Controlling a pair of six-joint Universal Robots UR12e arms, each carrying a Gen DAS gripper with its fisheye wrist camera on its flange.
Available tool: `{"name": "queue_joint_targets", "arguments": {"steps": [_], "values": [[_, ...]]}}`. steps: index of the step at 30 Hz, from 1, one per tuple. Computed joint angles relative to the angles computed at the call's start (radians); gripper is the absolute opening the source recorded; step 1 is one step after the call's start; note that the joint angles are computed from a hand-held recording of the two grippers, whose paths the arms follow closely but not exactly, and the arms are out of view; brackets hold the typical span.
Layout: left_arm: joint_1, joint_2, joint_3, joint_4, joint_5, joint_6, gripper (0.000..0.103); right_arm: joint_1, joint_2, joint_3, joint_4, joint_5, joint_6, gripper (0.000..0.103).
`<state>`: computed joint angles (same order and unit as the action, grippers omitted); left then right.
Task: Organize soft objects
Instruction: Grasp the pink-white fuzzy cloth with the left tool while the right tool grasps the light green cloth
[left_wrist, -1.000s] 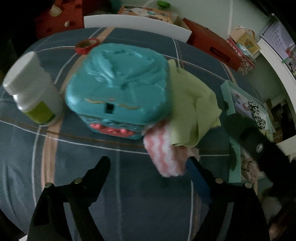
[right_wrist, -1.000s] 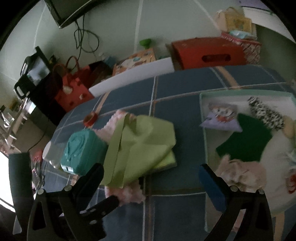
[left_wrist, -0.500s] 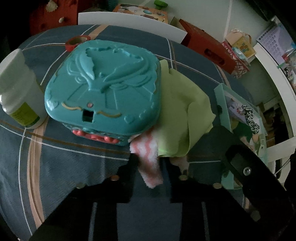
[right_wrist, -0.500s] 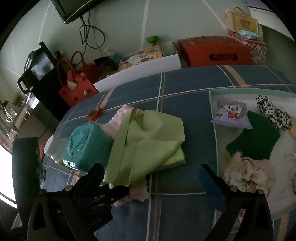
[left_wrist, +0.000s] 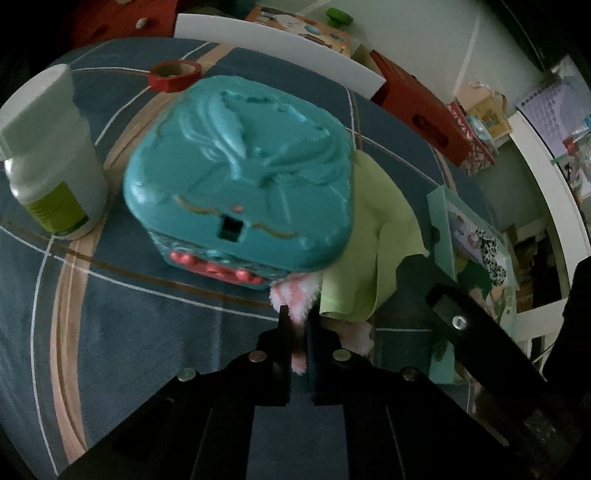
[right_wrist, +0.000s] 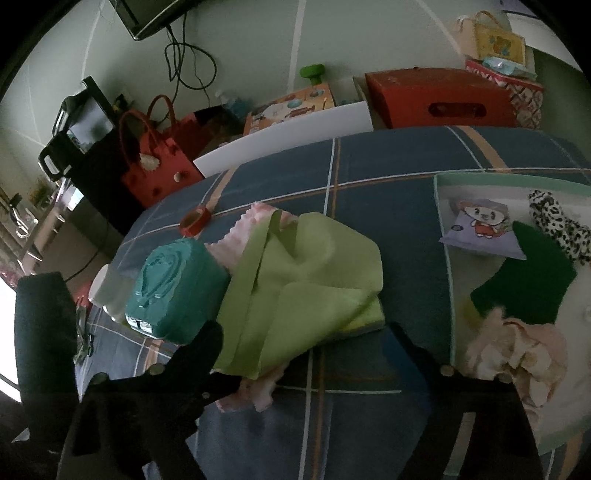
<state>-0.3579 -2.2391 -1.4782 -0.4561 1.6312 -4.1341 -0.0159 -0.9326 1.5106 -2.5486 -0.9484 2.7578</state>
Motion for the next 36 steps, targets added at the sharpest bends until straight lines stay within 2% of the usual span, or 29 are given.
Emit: {"name": "queue_joint_targets", "arguments": {"steps": [10, 15, 18, 23, 25, 29, 36], "values": [[0.008, 0.007, -0.013, 0.000, -0.035, -0.017, 0.006, 0.018, 0.017, -0.016, 0.017, -0.060, -0.026, 0.067], [0.011, 0.004, -0.007, -0.015, -0.046, -0.024, 0.006, 0.026, 0.021, -0.021, 0.027, -0.079, -0.041, 0.055], [0.010, 0.001, -0.003, -0.016, -0.047, -0.024, 0.006, 0.027, 0.023, -0.023, 0.038, -0.079, -0.048, 0.045], [0.013, 0.005, -0.013, -0.007, -0.050, -0.028, 0.006, 0.028, 0.018, -0.012, 0.007, -0.080, -0.044, 0.017], [0.013, 0.006, -0.014, -0.007, -0.051, -0.028, 0.006, 0.026, 0.017, -0.009, -0.003, -0.074, -0.041, 0.012], [0.013, 0.006, -0.015, -0.011, -0.053, -0.029, 0.006, 0.023, 0.015, -0.005, -0.026, -0.073, -0.021, 0.007], [0.013, 0.004, -0.012, -0.023, -0.053, -0.028, 0.006, 0.010, 0.009, 0.000, -0.073, -0.066, 0.019, 0.005]]}}
